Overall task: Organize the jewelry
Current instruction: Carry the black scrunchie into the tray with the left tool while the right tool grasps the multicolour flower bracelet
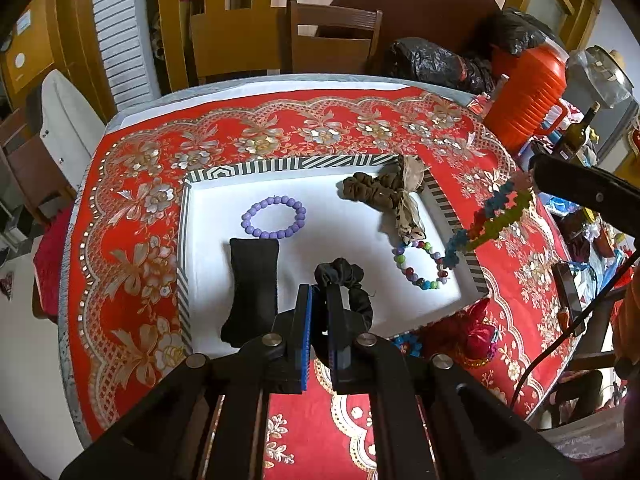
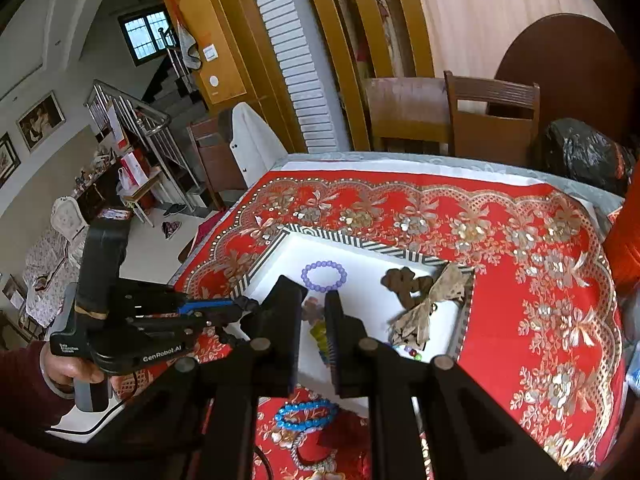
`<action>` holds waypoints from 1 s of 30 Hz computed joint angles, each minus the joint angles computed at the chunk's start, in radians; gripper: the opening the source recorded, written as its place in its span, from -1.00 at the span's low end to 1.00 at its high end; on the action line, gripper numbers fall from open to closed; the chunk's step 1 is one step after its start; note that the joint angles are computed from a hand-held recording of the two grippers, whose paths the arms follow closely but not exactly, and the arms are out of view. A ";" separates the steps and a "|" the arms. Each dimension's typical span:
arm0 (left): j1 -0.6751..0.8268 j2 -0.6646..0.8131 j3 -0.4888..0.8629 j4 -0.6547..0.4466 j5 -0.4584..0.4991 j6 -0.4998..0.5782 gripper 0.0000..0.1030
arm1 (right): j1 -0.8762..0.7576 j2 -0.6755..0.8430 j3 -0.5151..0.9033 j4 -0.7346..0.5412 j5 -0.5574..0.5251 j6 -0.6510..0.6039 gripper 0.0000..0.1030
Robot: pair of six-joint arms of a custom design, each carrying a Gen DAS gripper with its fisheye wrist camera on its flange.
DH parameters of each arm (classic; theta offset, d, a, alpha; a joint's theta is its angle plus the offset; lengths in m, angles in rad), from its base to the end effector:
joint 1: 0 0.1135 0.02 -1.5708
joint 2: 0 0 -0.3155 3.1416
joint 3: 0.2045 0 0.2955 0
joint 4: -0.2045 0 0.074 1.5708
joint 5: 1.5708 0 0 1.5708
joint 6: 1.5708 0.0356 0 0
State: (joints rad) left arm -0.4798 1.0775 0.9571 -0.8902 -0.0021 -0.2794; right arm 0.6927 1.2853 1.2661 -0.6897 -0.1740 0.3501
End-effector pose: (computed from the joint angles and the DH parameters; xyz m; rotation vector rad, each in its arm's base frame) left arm 0.1981 -0.1030 0.3234 0.2600 2.5940 -0.2753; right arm 0.2303 0.1991 0.3997 -0.4991 2.3262 0.7242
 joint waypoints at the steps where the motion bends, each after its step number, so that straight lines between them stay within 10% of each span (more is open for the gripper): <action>1: 0.002 0.008 0.002 0.005 0.000 0.000 -1.00 | -0.001 0.006 0.004 0.000 -0.001 -0.003 -0.77; 30: 0.055 0.199 -0.002 0.119 0.057 -0.009 -1.00 | -0.077 0.228 0.055 0.065 -0.122 -0.024 -0.77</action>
State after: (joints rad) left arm -0.4247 1.2762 0.9551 -0.7709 0.0549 -0.2885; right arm 0.6158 1.5134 1.3206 -0.6246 -0.2957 0.3257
